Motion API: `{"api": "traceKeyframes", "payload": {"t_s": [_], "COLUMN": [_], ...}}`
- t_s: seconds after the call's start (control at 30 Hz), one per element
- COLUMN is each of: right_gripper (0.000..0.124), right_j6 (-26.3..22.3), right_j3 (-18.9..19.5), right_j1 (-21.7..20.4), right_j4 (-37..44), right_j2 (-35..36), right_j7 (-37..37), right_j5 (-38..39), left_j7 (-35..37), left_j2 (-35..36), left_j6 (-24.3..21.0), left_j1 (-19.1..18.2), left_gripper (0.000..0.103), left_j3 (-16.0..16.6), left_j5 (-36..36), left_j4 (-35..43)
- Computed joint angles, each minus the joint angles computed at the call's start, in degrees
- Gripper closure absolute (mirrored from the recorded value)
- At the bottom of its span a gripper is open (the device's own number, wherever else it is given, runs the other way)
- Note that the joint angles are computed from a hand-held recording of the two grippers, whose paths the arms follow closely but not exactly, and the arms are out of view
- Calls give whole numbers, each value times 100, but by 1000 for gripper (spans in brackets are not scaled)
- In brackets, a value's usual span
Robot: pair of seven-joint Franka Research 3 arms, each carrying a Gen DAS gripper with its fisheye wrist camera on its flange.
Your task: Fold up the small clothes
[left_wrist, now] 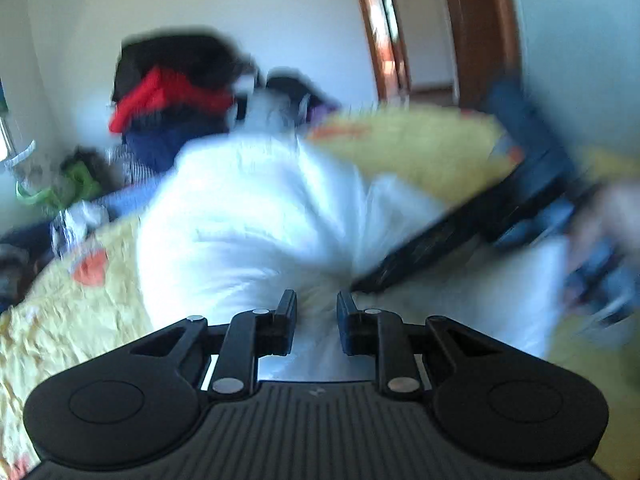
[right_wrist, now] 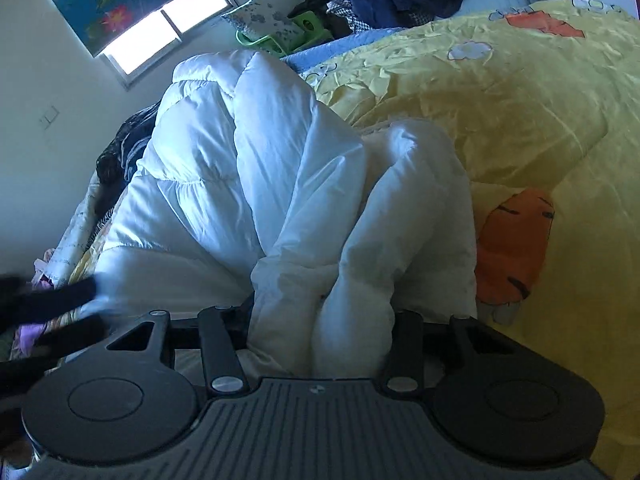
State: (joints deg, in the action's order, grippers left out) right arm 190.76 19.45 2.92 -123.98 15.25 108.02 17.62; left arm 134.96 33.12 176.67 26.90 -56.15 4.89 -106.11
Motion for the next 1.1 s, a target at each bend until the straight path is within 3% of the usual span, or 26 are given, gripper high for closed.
{"api": "traceKeyframes", "payload": {"t_s": [0.03,0.1,0.17,0.2,0.27,0.33,0.37,0.43,0.53,0.6,0.67,0.7,0.77,0.83,0.93,1.0,1.1], "right_gripper": [74,73,70,67,61,61,60,53,28,31,32,33,37,32,26,25,25], "right_j6": [78,248,294,388,951,1690,1923,1733,819,282,-386,-807,-1527,-1415,-1244,-1125,-923], "right_j3": [25,612,1432,1556,1258,525,94,-450,-722,-1618,-2619,-3119,-3736,-3876,-4402,-4194,-3422], "right_j1": [-12,-528,-1128,-1127,-526,475,975,1479,1321,1747,2371,2728,3138,3292,3909,3787,3140], "right_j4": [-21,-62,8,93,397,939,1114,1062,1064,1479,2114,2447,2947,2978,3081,3128,3274], "right_j2": [11,52,7,-79,-258,-270,-268,-369,-220,195,706,970,1429,1670,2005,2078,2136], "right_j7": [58,-103,-1163,-1882,-3698,-5409,-5715,-5121,-2585,-737,143,342,269,-258,-2107,-2505,-2870], "right_j5": [34,339,1826,2831,4840,6185,6258,5305,2292,283,-523,-524,-125,496,2659,2984,3090], "left_j7": [308,-162,-257,-350,-383,-495,-546,-658,-790,-836,-904,-950,-1026,-1099,-1186,-1233,-1278], "left_j2": [46,141,153,215,280,324,332,397,465,534,467,467,495,544,795,911,1035], "left_j6": [155,281,256,205,248,304,305,306,352,353,543,578,645,680,605,568,579], "left_j1": [-154,-387,-309,-425,-321,-360,-343,-489,-755,-840,-756,-698,-536,-366,-173,-94,-85], "left_gripper": [83,83,83,83,83,83,83,83,83,83,83,83,83,83,83,83,83], "left_j3": [117,379,295,361,263,267,245,363,598,663,637,596,462,314,75,-28,-68], "left_j5": [-317,156,255,281,324,407,451,543,677,761,820,896,1054,1213,1417,1487,1573], "left_j4": [8,59,-13,122,75,58,47,152,303,391,135,83,-35,-103,-22,14,78]}}
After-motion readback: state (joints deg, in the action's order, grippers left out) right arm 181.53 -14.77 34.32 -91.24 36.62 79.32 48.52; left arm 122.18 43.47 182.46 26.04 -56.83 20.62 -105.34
